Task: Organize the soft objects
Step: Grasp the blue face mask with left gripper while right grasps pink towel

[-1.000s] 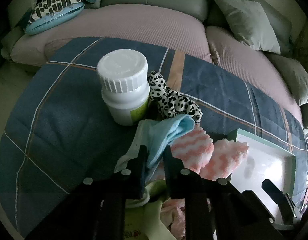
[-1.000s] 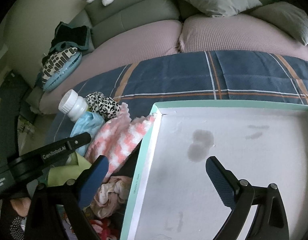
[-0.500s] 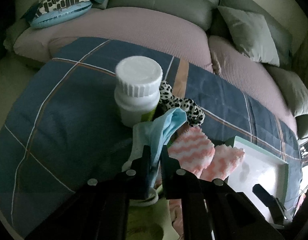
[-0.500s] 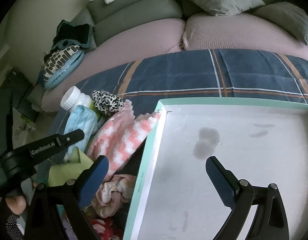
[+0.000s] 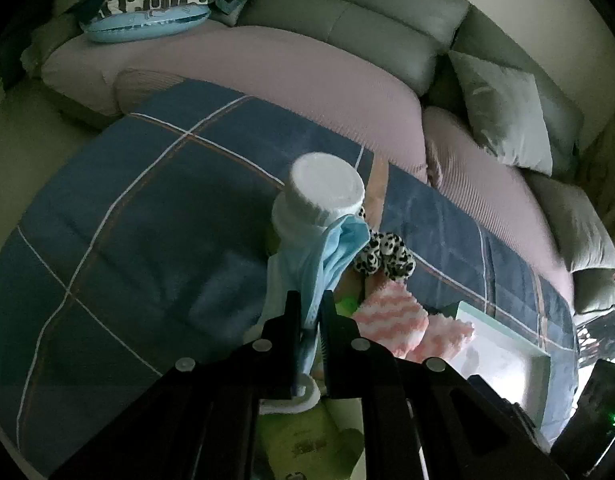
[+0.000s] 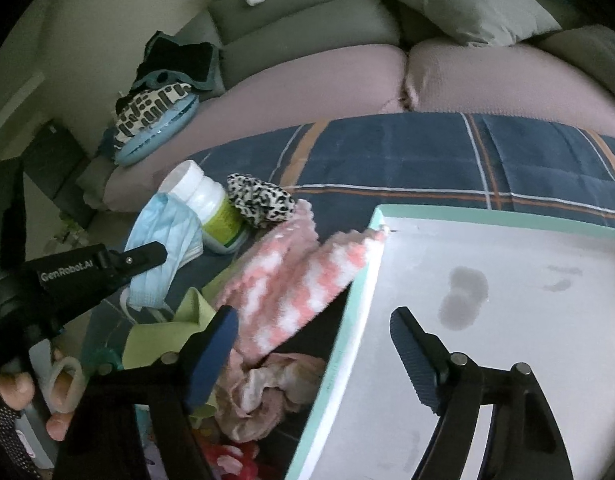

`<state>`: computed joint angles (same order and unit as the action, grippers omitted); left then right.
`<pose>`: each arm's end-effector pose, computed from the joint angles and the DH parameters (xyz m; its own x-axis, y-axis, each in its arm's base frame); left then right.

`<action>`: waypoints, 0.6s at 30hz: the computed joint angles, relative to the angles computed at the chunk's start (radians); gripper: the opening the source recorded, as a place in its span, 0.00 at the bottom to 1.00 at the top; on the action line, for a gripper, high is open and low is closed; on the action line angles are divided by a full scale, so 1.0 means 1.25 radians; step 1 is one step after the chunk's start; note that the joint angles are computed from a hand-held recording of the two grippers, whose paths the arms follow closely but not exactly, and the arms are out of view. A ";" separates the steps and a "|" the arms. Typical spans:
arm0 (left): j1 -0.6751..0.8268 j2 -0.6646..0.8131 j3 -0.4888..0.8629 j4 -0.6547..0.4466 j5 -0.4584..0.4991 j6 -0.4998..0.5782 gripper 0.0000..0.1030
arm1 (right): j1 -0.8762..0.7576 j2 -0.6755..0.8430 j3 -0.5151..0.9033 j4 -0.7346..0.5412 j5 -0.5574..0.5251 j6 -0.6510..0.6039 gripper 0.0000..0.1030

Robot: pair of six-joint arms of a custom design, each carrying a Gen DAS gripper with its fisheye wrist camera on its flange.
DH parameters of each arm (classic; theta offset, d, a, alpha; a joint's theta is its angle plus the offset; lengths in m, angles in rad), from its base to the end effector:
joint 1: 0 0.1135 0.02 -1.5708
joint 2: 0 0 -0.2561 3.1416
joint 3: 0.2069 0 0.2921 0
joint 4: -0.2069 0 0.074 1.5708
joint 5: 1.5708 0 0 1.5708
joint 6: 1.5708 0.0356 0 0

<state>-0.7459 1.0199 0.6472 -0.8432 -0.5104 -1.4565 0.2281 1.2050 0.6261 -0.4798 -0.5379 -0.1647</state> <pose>0.1664 -0.1301 0.1850 -0.5430 -0.6786 -0.4947 -0.6309 0.7184 -0.2930 0.2411 0.0747 0.1553 -0.7657 -0.3223 -0.5566 -0.5720 0.7369 0.3602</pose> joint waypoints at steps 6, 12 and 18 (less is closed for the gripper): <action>-0.014 -0.038 -0.009 -0.018 -0.015 -0.020 0.09 | 0.037 -0.004 -0.008 0.001 0.004 0.003 0.62; -0.023 -0.071 -0.020 -0.041 -0.025 -0.042 0.09 | 0.085 0.015 -0.012 0.013 0.028 0.006 0.55; -0.025 -0.080 -0.028 -0.039 -0.025 -0.049 0.09 | 0.118 0.035 -0.018 0.038 0.047 0.017 0.45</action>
